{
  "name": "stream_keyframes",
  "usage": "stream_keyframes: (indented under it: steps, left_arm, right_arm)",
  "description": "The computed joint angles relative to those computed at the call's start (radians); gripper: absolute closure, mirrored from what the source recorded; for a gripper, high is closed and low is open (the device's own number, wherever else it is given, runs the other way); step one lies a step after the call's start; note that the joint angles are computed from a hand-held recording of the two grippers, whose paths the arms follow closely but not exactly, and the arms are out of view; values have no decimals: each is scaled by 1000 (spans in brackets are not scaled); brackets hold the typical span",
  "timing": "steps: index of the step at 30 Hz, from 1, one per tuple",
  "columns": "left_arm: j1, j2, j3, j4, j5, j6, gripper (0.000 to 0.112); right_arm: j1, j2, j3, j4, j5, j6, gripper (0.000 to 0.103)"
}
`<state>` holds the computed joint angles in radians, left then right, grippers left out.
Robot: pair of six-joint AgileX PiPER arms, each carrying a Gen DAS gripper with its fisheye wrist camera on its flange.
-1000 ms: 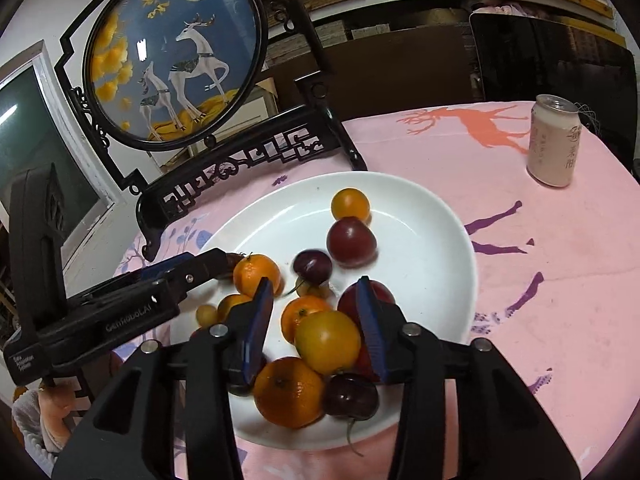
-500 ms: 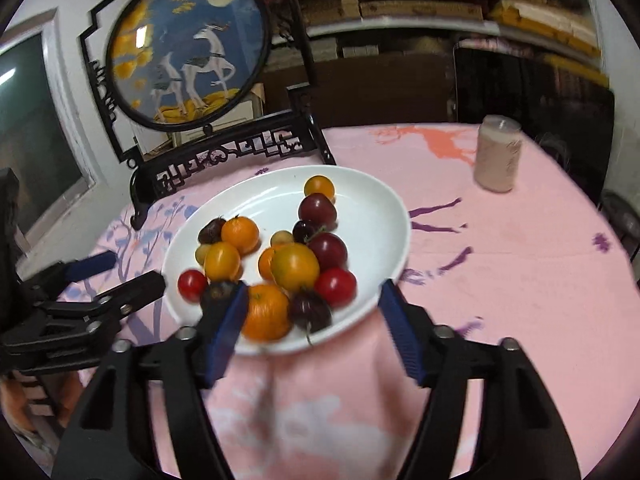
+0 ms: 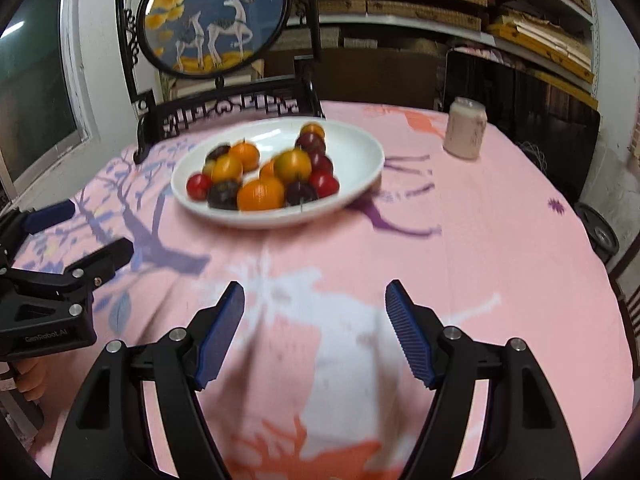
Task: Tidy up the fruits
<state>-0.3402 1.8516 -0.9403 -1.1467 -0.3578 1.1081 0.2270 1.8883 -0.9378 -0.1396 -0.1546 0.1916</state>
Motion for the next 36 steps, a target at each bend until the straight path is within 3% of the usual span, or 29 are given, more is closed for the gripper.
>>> stream_keyframes:
  steps: [3, 6, 10, 19, 36]
  left_arm:
    - [-14, -11, 28, 26, -14, -37, 12]
    - [12, -31, 43, 86, 45, -108, 12]
    - [27, -37, 38, 75, 81, -111, 12]
    - [20, -41, 36, 33, 101, -72, 12]
    - [22, -53, 46, 99, 113, -139, 12]
  right_arm:
    - [-1, -25, 45, -10, -28, 18, 30]
    - [-8, -41, 64, -40, -37, 62, 30]
    - [-25, -48, 69, -240, -46, 282, 30]
    - [-4, -56, 72, -130, -41, 171, 30]
    - [-4, -49, 60, -142, -19, 182, 30]
